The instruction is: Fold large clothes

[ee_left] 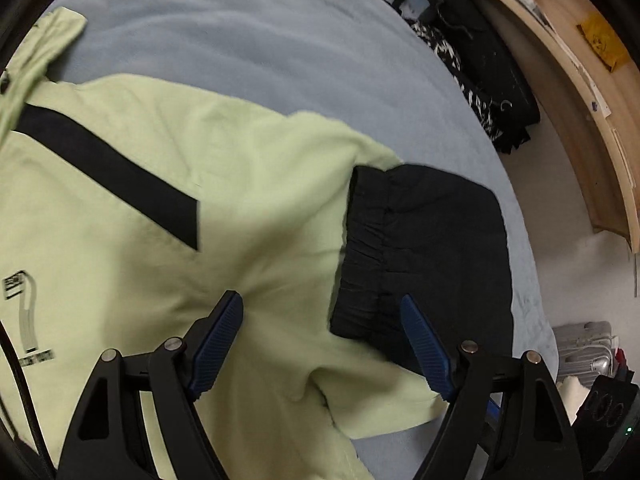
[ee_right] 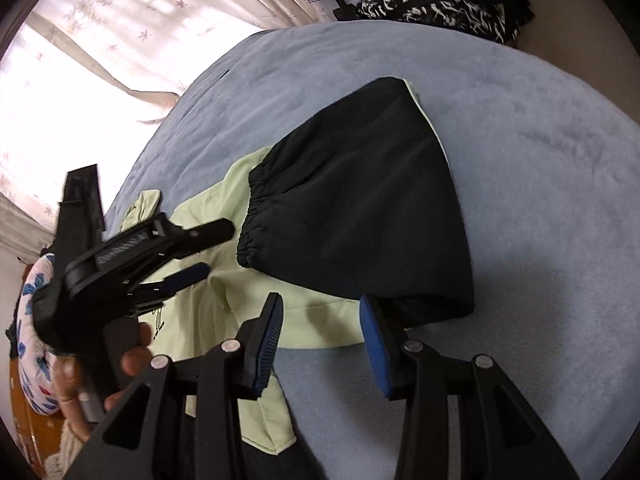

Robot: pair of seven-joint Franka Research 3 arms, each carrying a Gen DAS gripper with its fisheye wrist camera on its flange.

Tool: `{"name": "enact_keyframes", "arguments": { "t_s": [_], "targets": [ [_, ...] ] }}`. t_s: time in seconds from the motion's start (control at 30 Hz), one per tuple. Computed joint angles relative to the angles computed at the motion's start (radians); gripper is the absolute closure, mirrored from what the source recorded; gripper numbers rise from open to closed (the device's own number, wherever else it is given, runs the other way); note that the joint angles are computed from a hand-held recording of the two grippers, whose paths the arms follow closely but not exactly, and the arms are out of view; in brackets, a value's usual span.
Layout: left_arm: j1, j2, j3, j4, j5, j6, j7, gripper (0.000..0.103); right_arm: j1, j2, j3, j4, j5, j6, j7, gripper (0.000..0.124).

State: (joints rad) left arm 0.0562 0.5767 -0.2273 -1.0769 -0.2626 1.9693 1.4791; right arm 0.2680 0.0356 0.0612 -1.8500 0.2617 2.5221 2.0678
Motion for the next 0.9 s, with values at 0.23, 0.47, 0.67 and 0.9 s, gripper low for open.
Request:
{"name": "enact_keyframes", "arguments": {
  "t_s": [0.23, 0.47, 0.67, 0.9],
  "targets": [
    [-0.036, 0.064, -0.027, 0.081, -0.01, -0.048, 0.032, 0.057, -0.006, -0.019, -0.002, -0.038, 0.054, 0.026, -0.029, 0.084],
    [-0.084, 0.005, 0.014, 0.0, 0.092, 0.032, -0.036, 0.085, -0.005, -0.055, 0.002, -0.079, 0.025, 0.038, -0.004, 0.084],
    [-0.058, -0.159, 0.013, -0.112, 0.089, 0.162, -0.023, 0.088, -0.009, -0.082, 0.005, -0.094, -0.041, 0.032, 0.031, 0.084],
    [-0.001, -0.405, 0.095, -0.293, 0.161, 0.295, 0.022, 0.088, 0.002, -0.072, 0.017, -0.071, -0.063, 0.014, 0.015, 0.084]
  ]
}}
